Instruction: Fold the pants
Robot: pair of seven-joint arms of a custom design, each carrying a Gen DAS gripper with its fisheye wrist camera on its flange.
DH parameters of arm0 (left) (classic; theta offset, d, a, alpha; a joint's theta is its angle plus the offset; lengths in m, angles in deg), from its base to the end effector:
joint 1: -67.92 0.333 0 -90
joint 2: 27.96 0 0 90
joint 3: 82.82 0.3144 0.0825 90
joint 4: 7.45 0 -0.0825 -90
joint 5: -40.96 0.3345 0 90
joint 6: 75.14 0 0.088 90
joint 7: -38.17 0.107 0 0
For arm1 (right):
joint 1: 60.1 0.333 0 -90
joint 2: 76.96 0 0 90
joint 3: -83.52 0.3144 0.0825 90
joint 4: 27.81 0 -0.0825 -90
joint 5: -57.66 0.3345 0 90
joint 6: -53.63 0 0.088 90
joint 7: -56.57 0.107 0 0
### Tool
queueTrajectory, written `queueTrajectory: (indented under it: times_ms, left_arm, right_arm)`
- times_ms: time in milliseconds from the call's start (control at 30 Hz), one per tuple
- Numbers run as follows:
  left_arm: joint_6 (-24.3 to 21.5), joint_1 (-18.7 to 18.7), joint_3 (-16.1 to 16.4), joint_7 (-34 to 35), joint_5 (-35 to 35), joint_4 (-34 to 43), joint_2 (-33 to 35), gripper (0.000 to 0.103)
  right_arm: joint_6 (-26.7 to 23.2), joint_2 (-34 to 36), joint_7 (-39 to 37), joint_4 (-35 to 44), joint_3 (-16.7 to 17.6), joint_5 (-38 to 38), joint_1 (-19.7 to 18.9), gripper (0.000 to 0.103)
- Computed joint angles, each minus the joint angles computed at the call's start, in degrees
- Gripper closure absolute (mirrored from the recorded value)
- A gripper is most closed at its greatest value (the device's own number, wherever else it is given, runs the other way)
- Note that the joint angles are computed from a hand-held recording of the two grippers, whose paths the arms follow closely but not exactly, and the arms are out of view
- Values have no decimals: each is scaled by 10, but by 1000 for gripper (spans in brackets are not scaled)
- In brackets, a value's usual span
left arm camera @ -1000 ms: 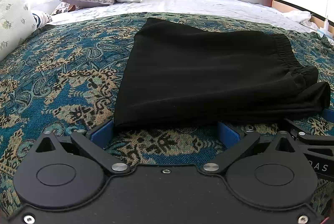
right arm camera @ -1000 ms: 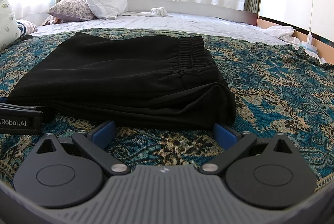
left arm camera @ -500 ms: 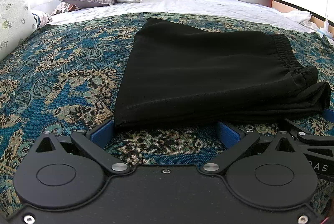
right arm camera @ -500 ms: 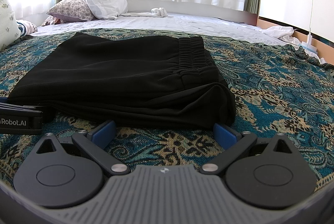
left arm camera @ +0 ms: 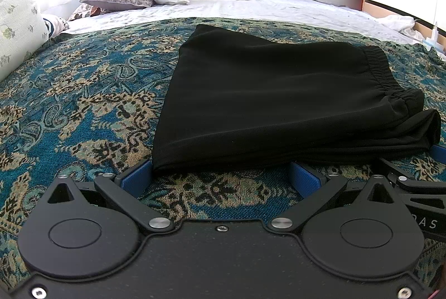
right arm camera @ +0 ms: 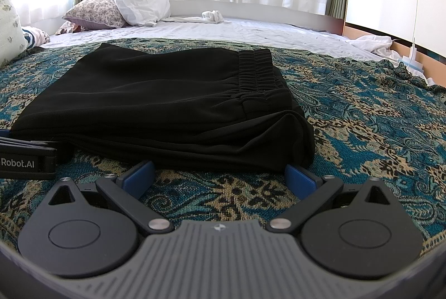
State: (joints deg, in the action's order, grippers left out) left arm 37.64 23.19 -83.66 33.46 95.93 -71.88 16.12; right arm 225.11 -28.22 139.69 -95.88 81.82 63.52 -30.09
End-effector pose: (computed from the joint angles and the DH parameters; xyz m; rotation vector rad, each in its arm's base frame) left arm 0.5483 -0.4786 0.3989 -1.9908 1.1809 -0.5418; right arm 0.6720 0.3645 0.4110 -1.9637 1.1092 -0.6097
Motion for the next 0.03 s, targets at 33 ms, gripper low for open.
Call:
queueTrajectory:
  times_ms: [33]
  left_arm:
    - [0,0,0,0,0,1,0,0]
  right_arm:
    - [1,-1,0,-1,0,0,0,0]
